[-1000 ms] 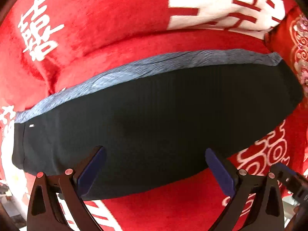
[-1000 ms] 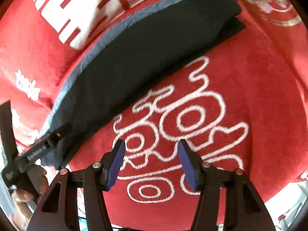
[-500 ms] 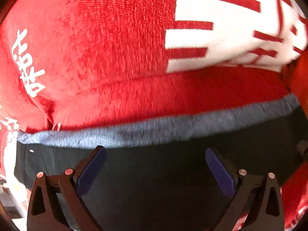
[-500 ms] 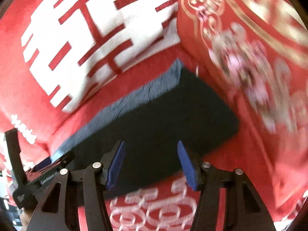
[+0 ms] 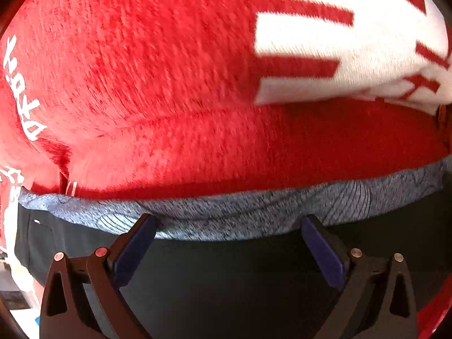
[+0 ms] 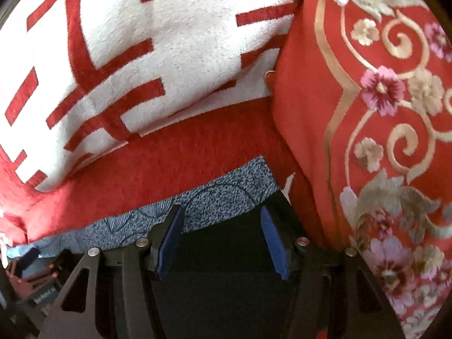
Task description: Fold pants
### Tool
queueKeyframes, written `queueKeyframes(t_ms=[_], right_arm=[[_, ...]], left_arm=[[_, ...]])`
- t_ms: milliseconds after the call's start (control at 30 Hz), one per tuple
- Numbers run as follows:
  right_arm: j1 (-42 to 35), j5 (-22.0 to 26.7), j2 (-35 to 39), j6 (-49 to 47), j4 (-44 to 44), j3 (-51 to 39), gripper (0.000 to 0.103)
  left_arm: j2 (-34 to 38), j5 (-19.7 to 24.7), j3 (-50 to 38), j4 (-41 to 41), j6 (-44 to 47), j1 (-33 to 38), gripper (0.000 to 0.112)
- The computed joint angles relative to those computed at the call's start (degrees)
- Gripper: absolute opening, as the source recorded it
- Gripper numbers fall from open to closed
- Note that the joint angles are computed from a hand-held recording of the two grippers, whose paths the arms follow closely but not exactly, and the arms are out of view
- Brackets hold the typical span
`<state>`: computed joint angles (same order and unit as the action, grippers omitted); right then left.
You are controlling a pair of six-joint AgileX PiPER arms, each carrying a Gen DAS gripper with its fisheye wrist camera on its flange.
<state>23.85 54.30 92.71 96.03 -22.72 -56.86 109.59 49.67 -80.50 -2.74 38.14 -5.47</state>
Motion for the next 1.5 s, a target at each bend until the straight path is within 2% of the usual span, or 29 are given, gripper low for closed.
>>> queueKeyframes(t_ms=[67,200,367,433,567,700,800,867,1000,1133,1233,1333,1400,1433,1500], right_arm=[[1.6,0.5,-1.1,0.4,1.0,-0.1,0.061],[6.5,2.6,-1.7,1.4,3.0,-1.1,0.061],[14.6,5.5,0.6,4.7,4.4,-4.3,0.066],[16.2,6.3,2.0,5.1,4.6,-5.0,0.069],[17.6,7.2,3.6,5.0,3.7,-6.0,0.076],[17.7,5.9,3.8,4.8,3.6,-5.7,0.078],[19.0,5.9,2.9,6.1,3.3,-5.0,0.079],[20.1,5.9,2.8,7.4,2.8,-4.6,0.081],[20.6,4.7,3.0,9.7,1.6,-3.9,0.082],[21.4,4.6,2.5,11.8,1.0,-3.3,0.082],[22.4,5.4,1.9,12.9,0.7,-3.3,0.082],[23.6,5.8,1.4,13.7,0.7,-3.1,0.084],[23.7,6.0,1.2,12.5,1.5,-3.4,0.085],[23.3,6.1,1.1,11.6,2.2,-3.6,0.085],[24.1,5.3,-1.0,15.4,2.0,-2.5,0.085]], left_arm=[[0.3,-1.5,-1.4,1.6,-2.0,0.1,0.103],[4.0,1.8,-8.5,2.2,-3.1,3.2,0.103],[8.3,-0.9,-14.9,5.6,-0.9,8.3,0.103],[13.2,1.3,-21.0,9.5,-3.6,9.4,0.103],[21.2,6.6,-33.0,5.1,-2.0,13.4,0.103],[24.0,9.0,-38.5,5.9,-3.2,13.7,0.103],[26.2,14.3,-44.8,7.1,-3.7,13.7,0.103],[22.3,14.3,-40.6,5.6,-0.2,14.3,0.103],[11.1,12.0,-25.2,2.0,8.5,14.4,0.103],[1.1,13.8,-12.6,-3.7,16.2,13.9,0.103],[-4.4,12.7,-4.5,-5.4,19.0,11.9,0.103],[-7.9,10.9,2.9,-5.0,18.5,9.3,0.103],[-9.3,6.7,8.8,-2.9,18.2,8.3,0.103],[-10.1,5.4,9.9,-4.5,18.8,9.2,0.103],[-9.7,6.6,9.1,-5.6,18.9,10.5,0.103]])
